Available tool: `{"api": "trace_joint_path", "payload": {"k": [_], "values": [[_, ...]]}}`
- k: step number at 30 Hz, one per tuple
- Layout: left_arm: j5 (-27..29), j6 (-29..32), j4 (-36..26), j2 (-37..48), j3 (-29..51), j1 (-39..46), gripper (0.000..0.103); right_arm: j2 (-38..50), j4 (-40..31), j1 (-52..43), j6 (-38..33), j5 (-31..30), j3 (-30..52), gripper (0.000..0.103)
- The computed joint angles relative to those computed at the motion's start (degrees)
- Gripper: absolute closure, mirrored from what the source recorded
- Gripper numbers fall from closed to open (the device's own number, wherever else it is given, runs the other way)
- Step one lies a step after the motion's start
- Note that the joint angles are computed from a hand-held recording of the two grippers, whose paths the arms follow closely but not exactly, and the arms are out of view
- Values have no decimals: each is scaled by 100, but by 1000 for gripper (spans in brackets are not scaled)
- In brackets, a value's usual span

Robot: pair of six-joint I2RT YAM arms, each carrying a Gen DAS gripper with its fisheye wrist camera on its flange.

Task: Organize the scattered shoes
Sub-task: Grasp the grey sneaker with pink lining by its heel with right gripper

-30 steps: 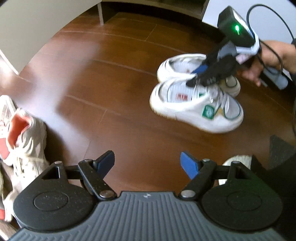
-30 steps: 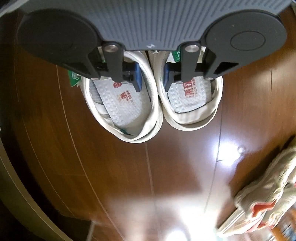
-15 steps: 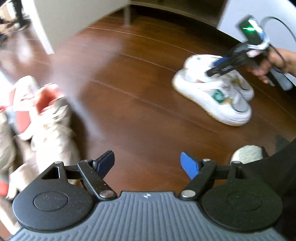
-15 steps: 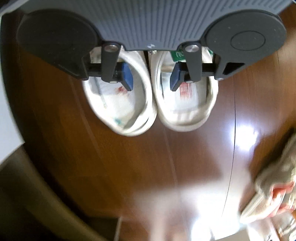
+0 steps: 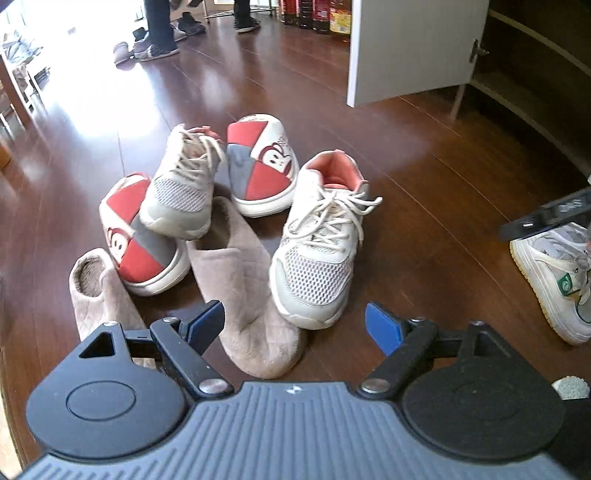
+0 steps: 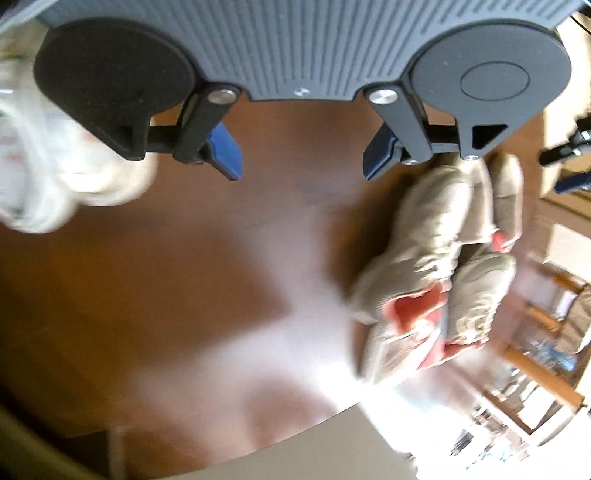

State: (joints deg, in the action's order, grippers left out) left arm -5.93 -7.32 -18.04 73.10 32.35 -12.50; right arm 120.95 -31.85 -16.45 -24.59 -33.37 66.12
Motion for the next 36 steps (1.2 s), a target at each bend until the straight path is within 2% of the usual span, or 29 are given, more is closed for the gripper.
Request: {"api": "trace_joint_path", "payload": {"k": [5,6,12,14,16,18,22,27,31,36], "values": [[250,-104,-5,-261,-216,299,17,229,805,1329,1333,-286,81,16],[286,-106,-2,-277,-238,341,17,285,998,1560,1578,-248,111,15],[352,-49,32,-440,-461,579,17,771,1993,2769,2683,436,457,11],[350,-33,39,-427,-485,626,17,975,2278,3135,3056,1074,607,10],[328,-43,15,-446,-539,656,17,1144,2526,3307,3263,1343,691,5],[326,-50,17,-425,-569,681,17,1378,2666,3388,3329,1461,820,8],[280,-81,32,-325,-575,662,17,1579,3237,3283,2670,1277,630,22],[117,-139,-8,-332,-540,446,17,1438,3021,2761,1511,522,427,35],[111,-197,32,-287,-523,331,17,904,2085,2044,-543,-53,-72,40],[50,-258,225,43,-426,-51,17,437,802,1207,-2724,-133,-862,42]]}}
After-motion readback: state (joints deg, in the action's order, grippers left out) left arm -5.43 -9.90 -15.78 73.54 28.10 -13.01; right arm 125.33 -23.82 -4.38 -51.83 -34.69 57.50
